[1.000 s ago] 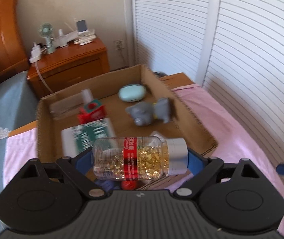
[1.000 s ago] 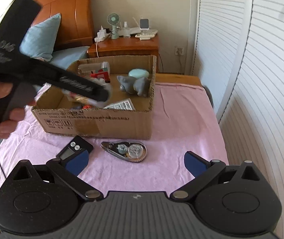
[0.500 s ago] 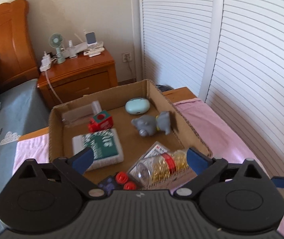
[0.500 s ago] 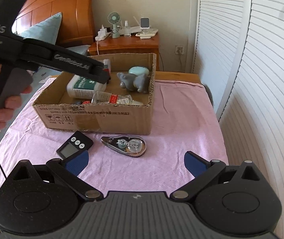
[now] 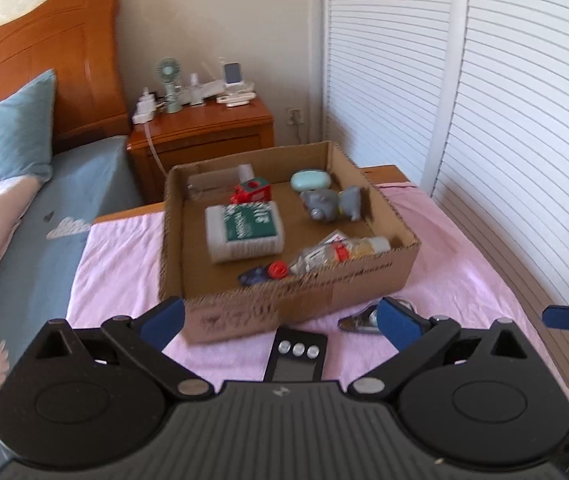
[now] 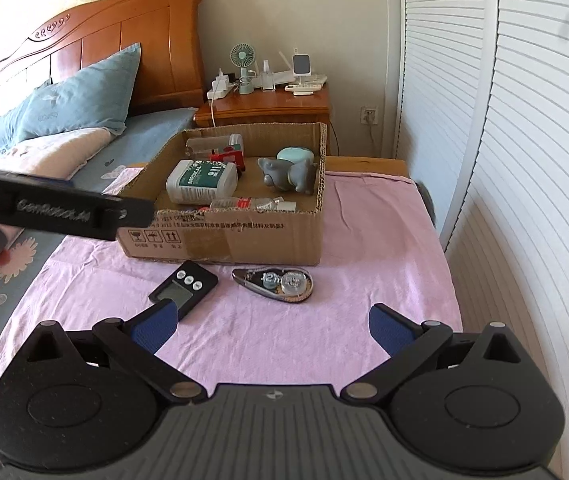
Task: Organize rigid objects
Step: 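Move both grippers back toward the black scale and tape dispenser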
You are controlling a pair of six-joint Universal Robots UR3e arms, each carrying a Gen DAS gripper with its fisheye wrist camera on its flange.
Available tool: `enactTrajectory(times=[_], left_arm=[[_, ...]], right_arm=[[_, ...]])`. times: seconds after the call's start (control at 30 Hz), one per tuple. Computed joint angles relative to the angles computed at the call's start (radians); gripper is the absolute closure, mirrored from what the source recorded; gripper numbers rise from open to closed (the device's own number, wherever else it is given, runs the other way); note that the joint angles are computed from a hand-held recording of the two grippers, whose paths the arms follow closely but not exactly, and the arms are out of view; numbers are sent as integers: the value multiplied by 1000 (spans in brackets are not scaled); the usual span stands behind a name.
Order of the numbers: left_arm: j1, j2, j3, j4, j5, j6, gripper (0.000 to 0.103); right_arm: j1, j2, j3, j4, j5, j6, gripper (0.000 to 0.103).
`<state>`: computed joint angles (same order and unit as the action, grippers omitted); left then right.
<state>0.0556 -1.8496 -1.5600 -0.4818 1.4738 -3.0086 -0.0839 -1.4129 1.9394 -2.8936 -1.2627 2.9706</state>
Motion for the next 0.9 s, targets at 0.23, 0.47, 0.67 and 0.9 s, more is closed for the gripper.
enactTrajectory(times=[0.23, 0.47, 0.67, 0.9], left_arm=[[5, 46, -225, 198, 44, -51, 1], [-21, -75, -258, 271, 69, -111, 1], [-47, -188, -201, 251, 110, -134, 1], [-42, -263, -171, 296, 93, -153, 1]], right_arm=[[-7, -15, 67, -28, -30, -17, 0], [-2, 64, 33, -13, -74, -13, 0], [7, 146, -28, 2, -93, -16, 0], [20, 226, -99, 29, -119, -26, 0]])
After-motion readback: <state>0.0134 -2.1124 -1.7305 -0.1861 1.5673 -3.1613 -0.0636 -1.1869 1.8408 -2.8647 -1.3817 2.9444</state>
